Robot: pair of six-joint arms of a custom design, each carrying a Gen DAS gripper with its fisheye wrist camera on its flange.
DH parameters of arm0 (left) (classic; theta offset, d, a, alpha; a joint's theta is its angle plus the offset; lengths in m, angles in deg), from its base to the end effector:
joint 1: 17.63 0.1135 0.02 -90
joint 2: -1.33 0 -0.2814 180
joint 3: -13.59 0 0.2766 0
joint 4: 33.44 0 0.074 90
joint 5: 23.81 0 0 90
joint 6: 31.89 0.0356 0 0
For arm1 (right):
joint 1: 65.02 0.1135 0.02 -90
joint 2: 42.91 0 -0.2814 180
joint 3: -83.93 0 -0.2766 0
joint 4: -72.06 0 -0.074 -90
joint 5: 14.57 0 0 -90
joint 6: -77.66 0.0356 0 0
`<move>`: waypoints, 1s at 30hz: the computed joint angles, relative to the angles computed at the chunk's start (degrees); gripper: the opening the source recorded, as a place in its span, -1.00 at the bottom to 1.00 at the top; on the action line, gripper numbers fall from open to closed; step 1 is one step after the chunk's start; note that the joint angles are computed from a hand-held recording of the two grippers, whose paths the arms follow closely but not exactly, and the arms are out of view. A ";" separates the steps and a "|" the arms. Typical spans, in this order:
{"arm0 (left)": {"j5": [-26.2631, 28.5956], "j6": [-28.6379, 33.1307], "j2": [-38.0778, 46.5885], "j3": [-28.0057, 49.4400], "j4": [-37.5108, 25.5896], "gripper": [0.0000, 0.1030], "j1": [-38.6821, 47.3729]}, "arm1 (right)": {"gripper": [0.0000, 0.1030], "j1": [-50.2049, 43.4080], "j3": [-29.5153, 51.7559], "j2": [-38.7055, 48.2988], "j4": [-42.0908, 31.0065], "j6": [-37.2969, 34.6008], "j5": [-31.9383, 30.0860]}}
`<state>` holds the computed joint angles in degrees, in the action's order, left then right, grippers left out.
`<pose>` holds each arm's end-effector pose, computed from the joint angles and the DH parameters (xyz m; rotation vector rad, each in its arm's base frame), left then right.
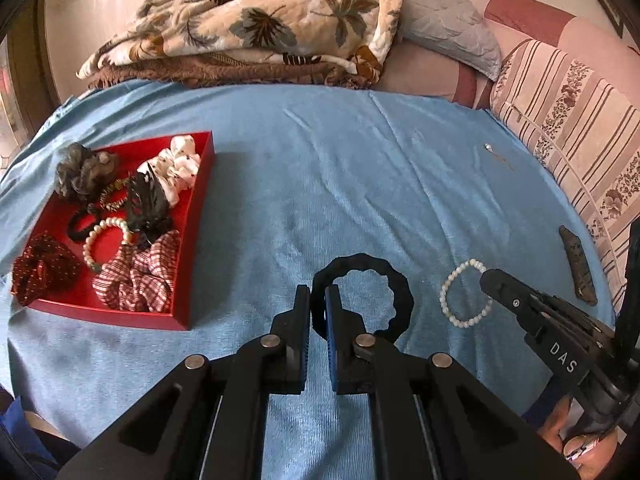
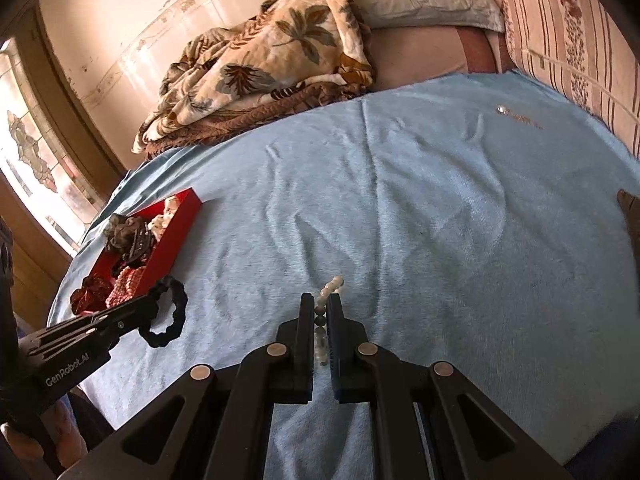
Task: Organize jewelry
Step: 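Carry the black hair tie and white bead bracelet over the red tray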
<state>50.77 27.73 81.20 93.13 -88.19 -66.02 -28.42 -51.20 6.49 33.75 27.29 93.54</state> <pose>0.2123 -0.2248 0.3001 0.2857 2.4815 -0.2369 0.1605 0.1054 0.2320 0.2198 2.2848 0.3298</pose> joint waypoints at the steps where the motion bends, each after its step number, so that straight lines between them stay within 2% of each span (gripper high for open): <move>1: -0.49 0.01 -0.59 -0.17 -0.08 -0.86 -0.28 | -0.86 0.93 0.34 -0.07 -0.42 0.14 0.83; 15: -5.58 -1.08 -5.40 -2.09 -2.29 -0.86 -2.16 | -0.86 10.78 3.22 -0.91 -4.95 4.16 8.09; 30: -9.87 -2.51 -10.26 -4.12 -4.42 -0.86 -2.36 | -0.86 16.36 6.39 1.76 -6.23 4.86 10.66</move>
